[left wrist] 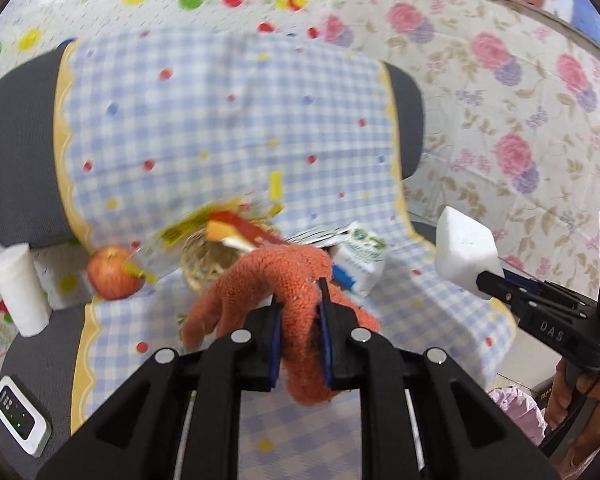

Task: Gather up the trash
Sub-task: 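Grasp the white foam block with the right tool while the left tool holds the glove, then carry the glove and foam block in both tools over the pink-lined bin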

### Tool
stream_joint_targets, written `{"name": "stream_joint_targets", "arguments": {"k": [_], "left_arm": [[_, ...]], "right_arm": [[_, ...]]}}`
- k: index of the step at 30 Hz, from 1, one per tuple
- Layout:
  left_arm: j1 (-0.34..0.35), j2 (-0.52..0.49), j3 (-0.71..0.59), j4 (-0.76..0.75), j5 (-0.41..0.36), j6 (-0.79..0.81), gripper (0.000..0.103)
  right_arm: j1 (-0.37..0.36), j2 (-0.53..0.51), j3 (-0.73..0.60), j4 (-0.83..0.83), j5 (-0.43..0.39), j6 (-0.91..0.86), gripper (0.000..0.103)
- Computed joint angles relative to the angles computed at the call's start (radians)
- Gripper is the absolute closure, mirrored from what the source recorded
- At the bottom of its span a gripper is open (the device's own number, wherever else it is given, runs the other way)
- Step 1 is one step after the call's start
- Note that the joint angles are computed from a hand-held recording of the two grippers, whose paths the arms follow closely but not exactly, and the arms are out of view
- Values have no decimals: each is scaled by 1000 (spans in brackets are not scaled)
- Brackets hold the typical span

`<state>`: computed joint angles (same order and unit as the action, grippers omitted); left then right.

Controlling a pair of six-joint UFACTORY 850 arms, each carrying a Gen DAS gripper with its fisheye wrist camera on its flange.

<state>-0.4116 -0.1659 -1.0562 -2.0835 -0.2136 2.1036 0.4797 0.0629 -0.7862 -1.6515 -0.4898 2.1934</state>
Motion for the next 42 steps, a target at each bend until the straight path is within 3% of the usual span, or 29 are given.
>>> {"name": "stream_joint_targets", "arguments": {"k": [10,21,30,38,42], "left_arm": [[-101,17,21,-7,-46,34,90],[-258,31,63,48,-33,77,90],[-370,49,117,59,-95,119,90],[-451,39,136,215,-158,7,90],[-493,34,145,245,-158,20,90]], "right_arm": [[42,140,114,103,-79,-44,74],[140,378,296,323,-295,-109,73],[322,555,418,532,-579,-114,72],[549,651,487,716,-842,-9,71],[626,672,509,782,-904,41,71]]}}
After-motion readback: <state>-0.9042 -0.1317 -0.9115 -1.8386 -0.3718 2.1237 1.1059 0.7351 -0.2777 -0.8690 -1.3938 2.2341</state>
